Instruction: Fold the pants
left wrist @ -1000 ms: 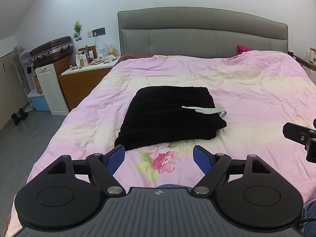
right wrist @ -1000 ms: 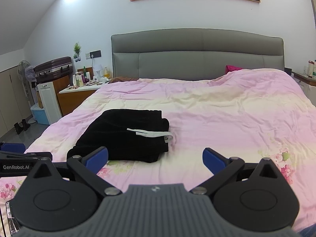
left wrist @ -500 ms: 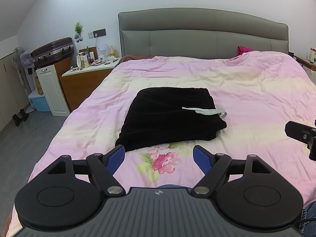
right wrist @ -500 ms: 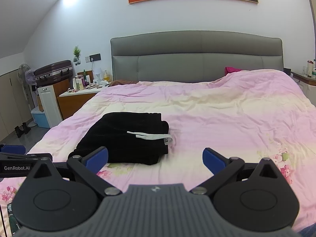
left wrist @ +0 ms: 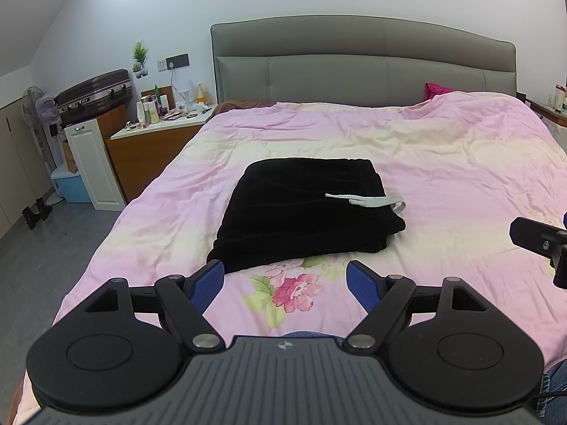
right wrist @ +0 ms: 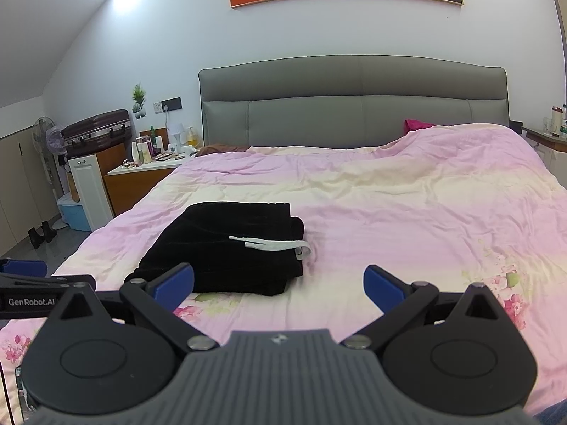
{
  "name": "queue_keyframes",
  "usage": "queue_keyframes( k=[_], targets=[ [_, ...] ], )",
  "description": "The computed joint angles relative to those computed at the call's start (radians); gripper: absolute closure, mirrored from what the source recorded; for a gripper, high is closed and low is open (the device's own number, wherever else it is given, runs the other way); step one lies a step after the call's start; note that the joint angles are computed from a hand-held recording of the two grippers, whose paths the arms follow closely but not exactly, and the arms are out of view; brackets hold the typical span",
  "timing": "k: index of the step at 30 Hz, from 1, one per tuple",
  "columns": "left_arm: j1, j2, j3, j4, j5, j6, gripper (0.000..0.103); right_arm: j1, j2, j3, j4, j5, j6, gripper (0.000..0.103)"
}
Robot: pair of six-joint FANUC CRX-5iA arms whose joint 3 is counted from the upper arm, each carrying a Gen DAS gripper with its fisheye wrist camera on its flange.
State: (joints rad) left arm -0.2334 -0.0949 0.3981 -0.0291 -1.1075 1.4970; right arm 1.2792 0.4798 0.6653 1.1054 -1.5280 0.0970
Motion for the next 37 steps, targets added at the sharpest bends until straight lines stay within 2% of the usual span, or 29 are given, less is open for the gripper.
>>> queue_keyframes(
  k=[8,13,37],
  targets=[
    [-0.004,0.004,0.013,-0.004,-0.009,0.001,0.011,0.002,-0.001,0.002,0.003,-0.001,-0.003,0.005],
    [0.007,0.008,0.017,0.02,-0.013,-0.012,0.014,0.001,-0.001,0.001,0.0,-0.001,0.0,0.005],
    [0.024,0.001,0.005,0.052,0.007,-0.052,0.014,0.001,-0.005,-0.004,0.0,-0.001,-0.004,0.005]
  ],
)
